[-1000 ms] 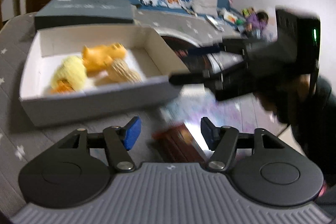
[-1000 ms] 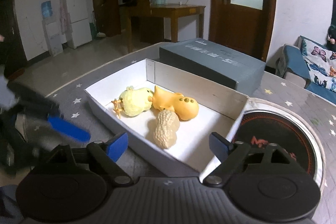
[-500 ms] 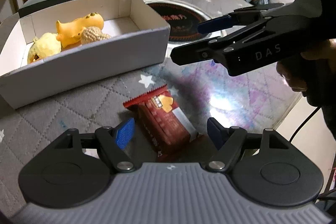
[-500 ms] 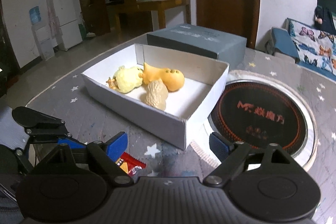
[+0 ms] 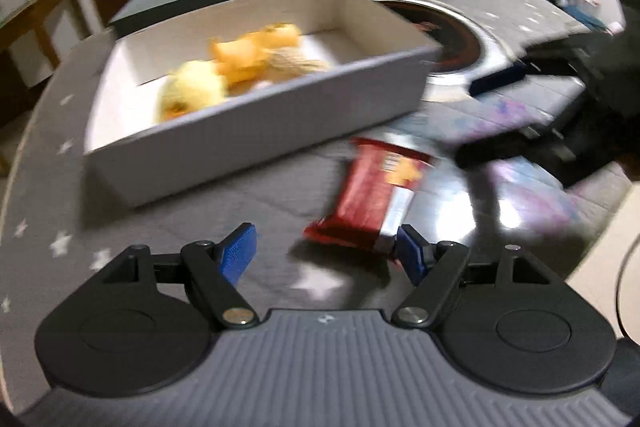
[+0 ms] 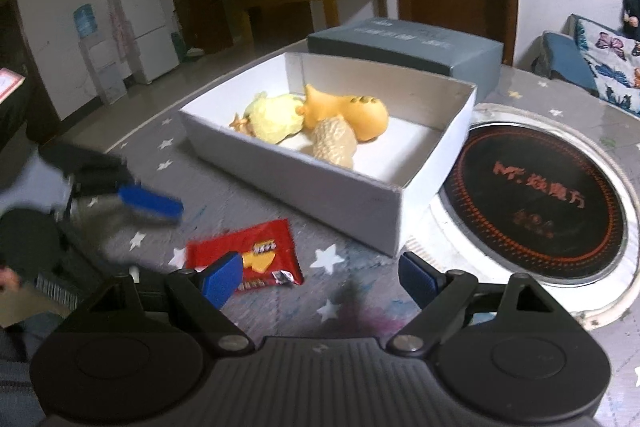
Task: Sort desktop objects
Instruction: 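Move the left gripper to the red snack packet and grasp it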
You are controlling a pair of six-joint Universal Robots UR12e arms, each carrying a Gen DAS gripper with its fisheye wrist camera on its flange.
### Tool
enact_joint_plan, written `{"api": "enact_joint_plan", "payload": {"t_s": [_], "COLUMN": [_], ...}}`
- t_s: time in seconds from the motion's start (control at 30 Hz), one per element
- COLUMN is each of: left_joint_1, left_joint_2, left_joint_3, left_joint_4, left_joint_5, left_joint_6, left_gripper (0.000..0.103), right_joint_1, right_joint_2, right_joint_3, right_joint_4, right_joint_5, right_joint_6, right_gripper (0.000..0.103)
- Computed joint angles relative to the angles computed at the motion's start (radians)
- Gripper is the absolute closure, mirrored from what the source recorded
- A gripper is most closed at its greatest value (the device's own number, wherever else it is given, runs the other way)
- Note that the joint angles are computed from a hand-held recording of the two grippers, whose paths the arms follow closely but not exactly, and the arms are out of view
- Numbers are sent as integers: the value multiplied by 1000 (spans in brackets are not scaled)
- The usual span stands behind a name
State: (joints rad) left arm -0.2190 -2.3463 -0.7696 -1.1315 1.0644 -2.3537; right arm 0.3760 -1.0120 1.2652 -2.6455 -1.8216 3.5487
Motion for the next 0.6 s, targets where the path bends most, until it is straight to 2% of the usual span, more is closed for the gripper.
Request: {"api": "enact_joint_plan", "payload": {"t_s": [0.13, 0.27, 0.5, 0.6], "left_joint_1": [20, 25, 12, 9], "left_joint_2": [-43, -68, -92, -89], "left_joint_3": [98, 159, 208, 195], "left_joint_4": [-133, -260, -369, -344], "left_joint_5": [-66, -116, -115, -114], "left_joint_6": [-60, -58, -65, -73], "left_gripper": [28, 28, 28, 29], "right_joint_1": [0, 4, 11, 11], "right_joint_2": [15, 36, 63, 72], "right_joint_3": [-16, -45, -83, -95], "right_joint_4": [15, 41, 68, 77], "right_joint_5": [40, 64, 68, 62], "right_joint_6": [-10, -43, -91, -102], "right_gripper": [18, 23, 31, 37]}}
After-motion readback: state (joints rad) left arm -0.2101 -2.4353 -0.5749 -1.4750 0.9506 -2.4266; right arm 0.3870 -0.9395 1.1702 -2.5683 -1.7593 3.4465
